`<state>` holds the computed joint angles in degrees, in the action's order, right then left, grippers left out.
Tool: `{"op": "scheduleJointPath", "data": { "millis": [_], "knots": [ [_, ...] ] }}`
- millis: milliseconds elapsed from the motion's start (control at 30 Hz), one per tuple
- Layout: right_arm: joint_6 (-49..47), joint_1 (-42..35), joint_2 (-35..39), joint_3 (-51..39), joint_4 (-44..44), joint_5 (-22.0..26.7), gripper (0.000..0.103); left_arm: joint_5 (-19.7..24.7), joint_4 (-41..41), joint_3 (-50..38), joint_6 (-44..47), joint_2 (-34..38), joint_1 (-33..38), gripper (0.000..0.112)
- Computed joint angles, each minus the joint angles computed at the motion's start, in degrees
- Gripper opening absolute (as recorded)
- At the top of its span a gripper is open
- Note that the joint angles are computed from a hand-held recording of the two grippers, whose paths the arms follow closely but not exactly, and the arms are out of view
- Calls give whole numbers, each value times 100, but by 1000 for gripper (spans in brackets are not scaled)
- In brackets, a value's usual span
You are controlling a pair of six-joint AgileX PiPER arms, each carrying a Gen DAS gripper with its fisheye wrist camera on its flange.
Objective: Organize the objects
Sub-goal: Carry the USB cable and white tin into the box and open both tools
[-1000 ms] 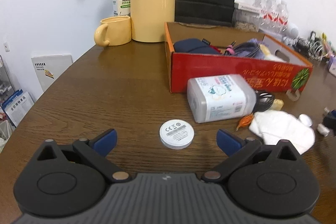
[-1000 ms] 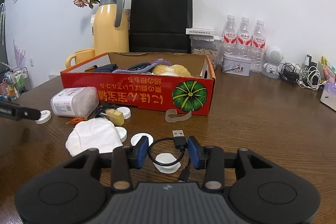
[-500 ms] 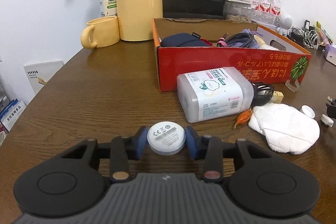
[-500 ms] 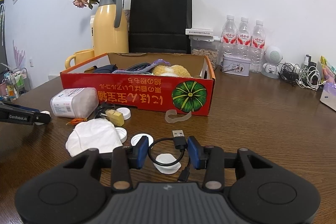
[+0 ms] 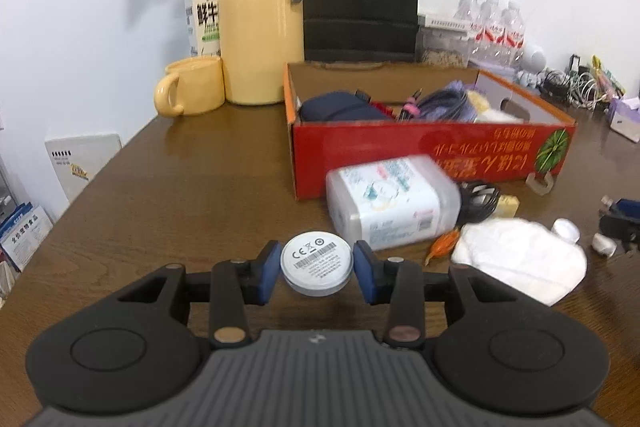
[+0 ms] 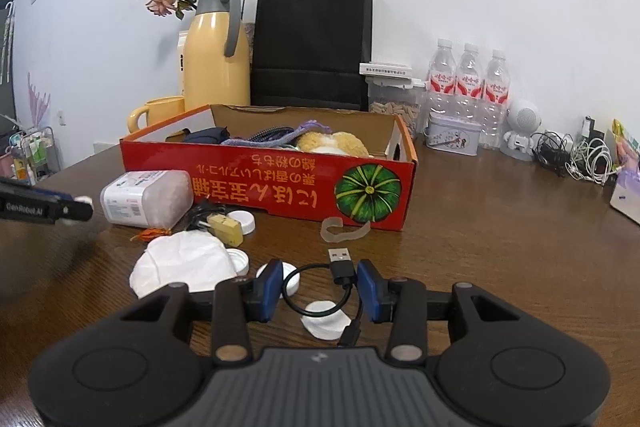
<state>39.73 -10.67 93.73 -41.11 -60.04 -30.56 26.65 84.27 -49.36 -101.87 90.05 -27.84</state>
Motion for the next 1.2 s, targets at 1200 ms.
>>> {"op": "scheduleJointPath", "data": {
  "millis": [1200],
  "knots": [
    [4462,1498,2813,-5402,-3292,1126,40,-464,-3329,-5438,4133,3047,810,41]
  ]
}}
